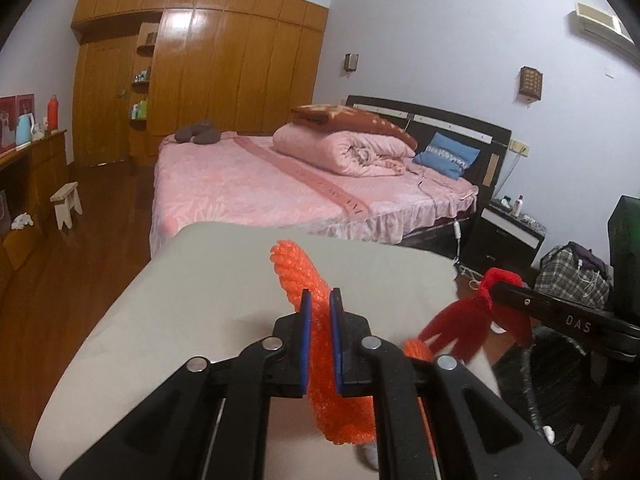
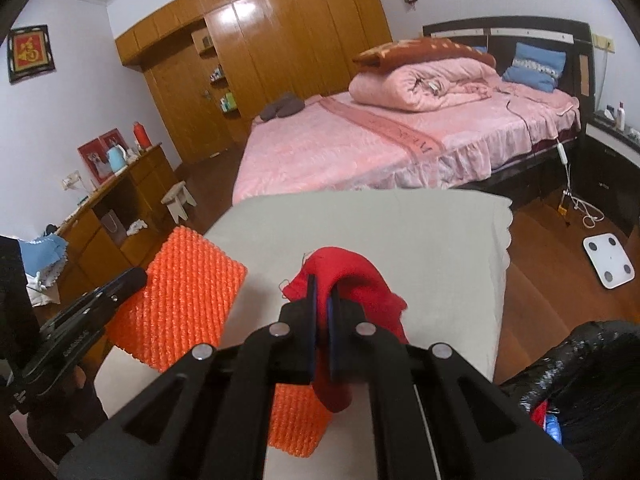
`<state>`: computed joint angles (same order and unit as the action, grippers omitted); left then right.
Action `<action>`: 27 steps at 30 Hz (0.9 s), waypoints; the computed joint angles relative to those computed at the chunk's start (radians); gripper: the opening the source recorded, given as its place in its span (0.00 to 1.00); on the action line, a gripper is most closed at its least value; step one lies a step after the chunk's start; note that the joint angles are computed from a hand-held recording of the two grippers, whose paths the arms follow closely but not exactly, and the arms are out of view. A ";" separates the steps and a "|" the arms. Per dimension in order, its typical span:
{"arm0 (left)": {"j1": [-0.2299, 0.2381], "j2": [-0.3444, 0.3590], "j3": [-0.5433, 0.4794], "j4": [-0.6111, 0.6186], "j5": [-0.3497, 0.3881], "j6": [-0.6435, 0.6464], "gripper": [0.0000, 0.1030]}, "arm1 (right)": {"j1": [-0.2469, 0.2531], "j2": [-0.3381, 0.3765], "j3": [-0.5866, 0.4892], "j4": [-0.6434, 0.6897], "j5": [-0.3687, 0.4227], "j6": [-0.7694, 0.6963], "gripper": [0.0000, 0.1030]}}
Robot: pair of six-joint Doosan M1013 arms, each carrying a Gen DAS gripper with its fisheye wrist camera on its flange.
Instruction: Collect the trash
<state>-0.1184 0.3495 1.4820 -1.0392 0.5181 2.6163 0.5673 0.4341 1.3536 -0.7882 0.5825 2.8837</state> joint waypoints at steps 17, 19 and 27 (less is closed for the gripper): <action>-0.052 -0.075 0.044 -0.147 0.079 0.158 0.02 | 0.044 -0.151 0.143 -0.235 0.069 0.217 0.04; -0.064 -0.078 0.051 -0.135 0.082 0.158 0.02 | 0.050 -0.161 0.158 -0.234 0.101 0.207 0.04; -0.071 -0.069 0.094 0.069 0.058 0.000 0.11 | 0.048 -0.153 0.217 -0.152 0.045 0.236 0.04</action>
